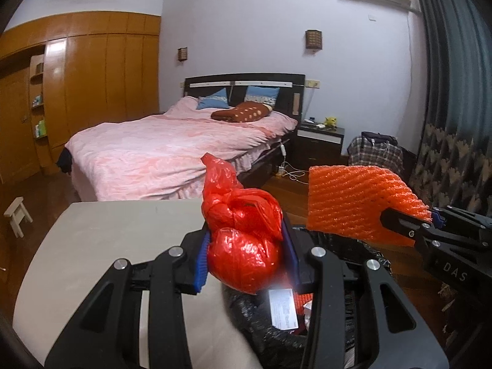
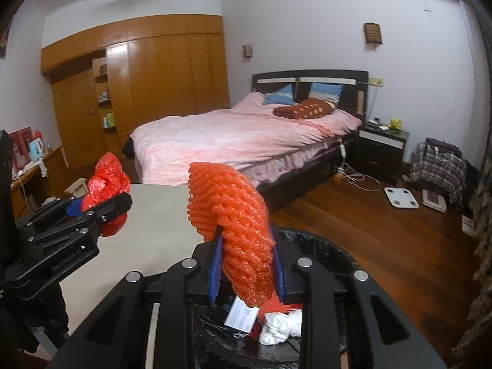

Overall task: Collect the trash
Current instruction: 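Carry the red bag and orange mesh over the bin with both tools, then open both tools to drop the red bag and orange mesh into the bin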

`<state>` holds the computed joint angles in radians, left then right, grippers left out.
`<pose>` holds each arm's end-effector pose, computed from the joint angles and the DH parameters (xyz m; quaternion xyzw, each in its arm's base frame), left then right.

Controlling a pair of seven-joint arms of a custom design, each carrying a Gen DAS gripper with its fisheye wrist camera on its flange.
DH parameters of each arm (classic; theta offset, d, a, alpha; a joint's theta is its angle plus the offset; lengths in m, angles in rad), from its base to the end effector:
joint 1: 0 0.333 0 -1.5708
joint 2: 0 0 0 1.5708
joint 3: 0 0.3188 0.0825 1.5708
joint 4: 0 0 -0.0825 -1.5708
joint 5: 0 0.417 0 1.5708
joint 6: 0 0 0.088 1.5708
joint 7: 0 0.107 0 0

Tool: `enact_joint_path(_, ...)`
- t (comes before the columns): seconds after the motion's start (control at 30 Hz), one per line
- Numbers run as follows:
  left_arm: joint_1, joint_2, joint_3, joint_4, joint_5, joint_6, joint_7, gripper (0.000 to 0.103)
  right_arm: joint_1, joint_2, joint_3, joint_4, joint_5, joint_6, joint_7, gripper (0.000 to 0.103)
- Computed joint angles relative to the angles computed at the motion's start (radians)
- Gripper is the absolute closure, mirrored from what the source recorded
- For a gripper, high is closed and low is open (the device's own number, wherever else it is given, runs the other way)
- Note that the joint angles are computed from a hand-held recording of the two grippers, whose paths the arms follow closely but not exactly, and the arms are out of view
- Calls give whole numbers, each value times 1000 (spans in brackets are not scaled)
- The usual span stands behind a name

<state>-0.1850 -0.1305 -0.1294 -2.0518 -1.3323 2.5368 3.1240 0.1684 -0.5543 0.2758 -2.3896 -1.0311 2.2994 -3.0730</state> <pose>0.5647 -0.1750 0.5488 -0.2612 0.8007 -0.5154 0.1582 0.4167 0.1948 0.5642 -0.3846 0.7616 -0.4365 0.2855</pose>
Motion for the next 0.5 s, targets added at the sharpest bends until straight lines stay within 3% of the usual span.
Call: enact_joint_path(0.5,-41,99,-65,48,16,18,36,64,-32,-80,-36,-128,68,-22,17,76)
